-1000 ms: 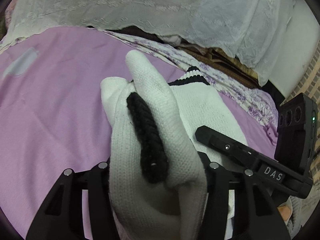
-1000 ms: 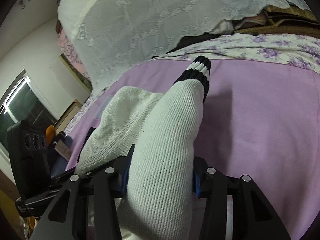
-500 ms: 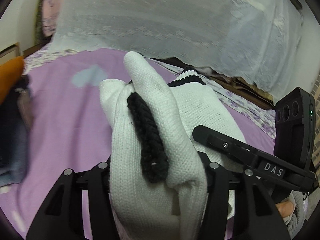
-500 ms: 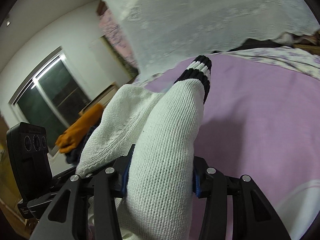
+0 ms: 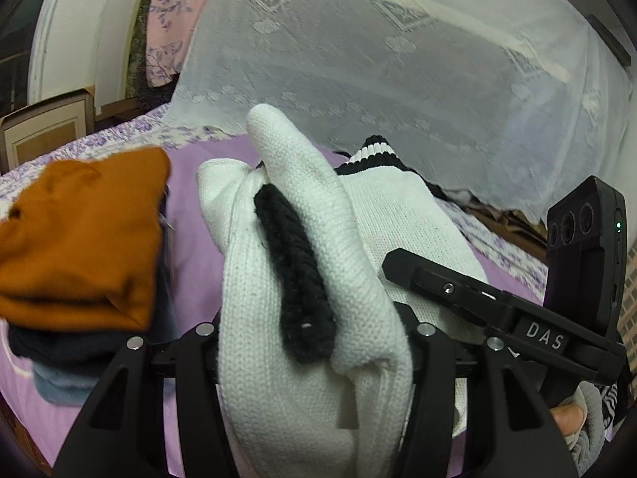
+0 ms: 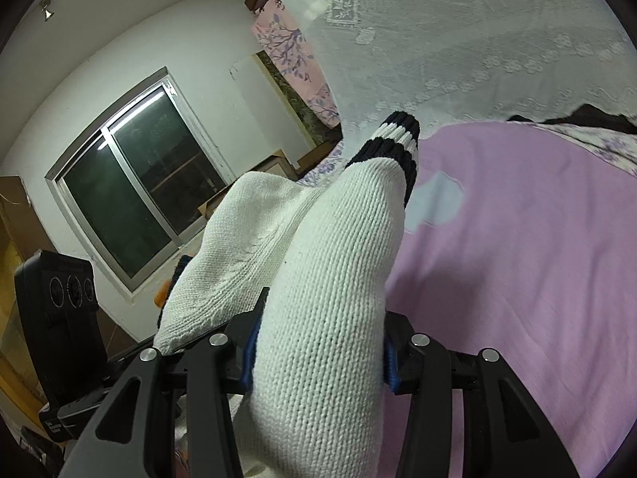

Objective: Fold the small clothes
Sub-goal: 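Lift the sweater bundle with both tools and carry it to the clothes stack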

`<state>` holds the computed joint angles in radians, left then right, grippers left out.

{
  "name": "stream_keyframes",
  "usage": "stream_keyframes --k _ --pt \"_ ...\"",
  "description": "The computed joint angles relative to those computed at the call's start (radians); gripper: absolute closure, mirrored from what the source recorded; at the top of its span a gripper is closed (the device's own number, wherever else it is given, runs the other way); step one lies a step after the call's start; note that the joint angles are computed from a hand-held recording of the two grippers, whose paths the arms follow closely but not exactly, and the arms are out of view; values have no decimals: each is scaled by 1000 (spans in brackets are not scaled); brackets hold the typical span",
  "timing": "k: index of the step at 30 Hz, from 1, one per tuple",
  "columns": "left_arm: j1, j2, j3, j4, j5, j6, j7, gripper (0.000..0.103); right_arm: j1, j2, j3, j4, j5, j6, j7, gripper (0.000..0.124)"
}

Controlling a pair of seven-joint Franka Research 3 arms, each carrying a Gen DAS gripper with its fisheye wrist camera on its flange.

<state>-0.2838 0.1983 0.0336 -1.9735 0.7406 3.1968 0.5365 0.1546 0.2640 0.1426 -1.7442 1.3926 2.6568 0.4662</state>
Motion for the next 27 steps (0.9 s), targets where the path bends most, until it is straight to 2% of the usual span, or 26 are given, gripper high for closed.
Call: stream_keyframes --k 4,7,9,12,15,18,23,27 --pt "-16 -39 57 18 94 -28 -75 51 23 47 17 102 -53 -14 54 76" --pt "42 -82 37 6 112 -36 -75 51 42 83 38 182 -106 -12 89 76" --pt "98 -104 1 -6 66 -40 -23 51 59 113 50 239 -154 -12 130 76" --pt "199 -125 -71 -21 -86 -48 129 51 85 174 63 339 -251 -20 225 76" --pt "256 -135 -106 -33 -200 -49 240 51 107 243 78 445 -350 -36 318 77" --pt "294 -147 -119 -50 -297 -48 333 51 122 303 94 532 -434 -55 387 77" --pt "325 -152 -118 -78 -383 -24 402 51 159 399 108 670 -562 -81 480 77" --pt "385 -137 -181 -95 -595 -12 591 51 188 476 106 774 -654 -103 559 77"
